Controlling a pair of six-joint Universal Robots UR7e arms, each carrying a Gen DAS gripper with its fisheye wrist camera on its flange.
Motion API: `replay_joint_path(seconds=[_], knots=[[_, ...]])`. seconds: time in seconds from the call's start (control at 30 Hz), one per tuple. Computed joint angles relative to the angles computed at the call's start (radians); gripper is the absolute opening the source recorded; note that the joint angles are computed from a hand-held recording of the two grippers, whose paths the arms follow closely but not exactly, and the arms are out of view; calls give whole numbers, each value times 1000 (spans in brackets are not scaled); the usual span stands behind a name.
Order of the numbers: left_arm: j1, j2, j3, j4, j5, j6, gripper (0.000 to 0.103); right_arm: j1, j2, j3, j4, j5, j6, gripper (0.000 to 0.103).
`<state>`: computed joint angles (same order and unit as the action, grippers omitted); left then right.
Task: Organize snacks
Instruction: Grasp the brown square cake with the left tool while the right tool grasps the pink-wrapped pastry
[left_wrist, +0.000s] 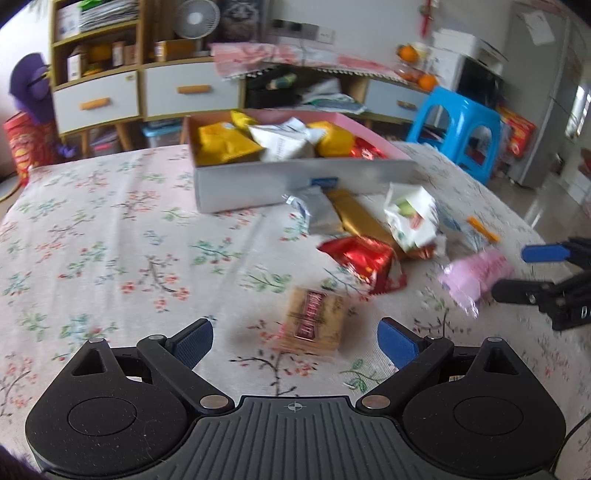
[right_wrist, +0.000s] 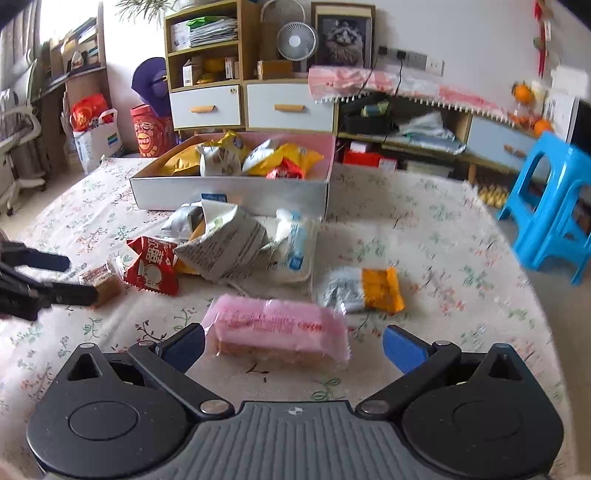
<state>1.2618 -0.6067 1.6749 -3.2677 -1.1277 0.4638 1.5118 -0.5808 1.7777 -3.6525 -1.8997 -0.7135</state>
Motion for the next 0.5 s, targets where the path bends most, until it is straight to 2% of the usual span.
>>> replay_joint_path(seconds=[0.2,0.5], knots=[[-1,38,-5,-64,20,70,97,-4,11,-9,62,18,20,94],[-1,50,-9,-99,20,48,96,11,41,-50,87,-3,56,94]])
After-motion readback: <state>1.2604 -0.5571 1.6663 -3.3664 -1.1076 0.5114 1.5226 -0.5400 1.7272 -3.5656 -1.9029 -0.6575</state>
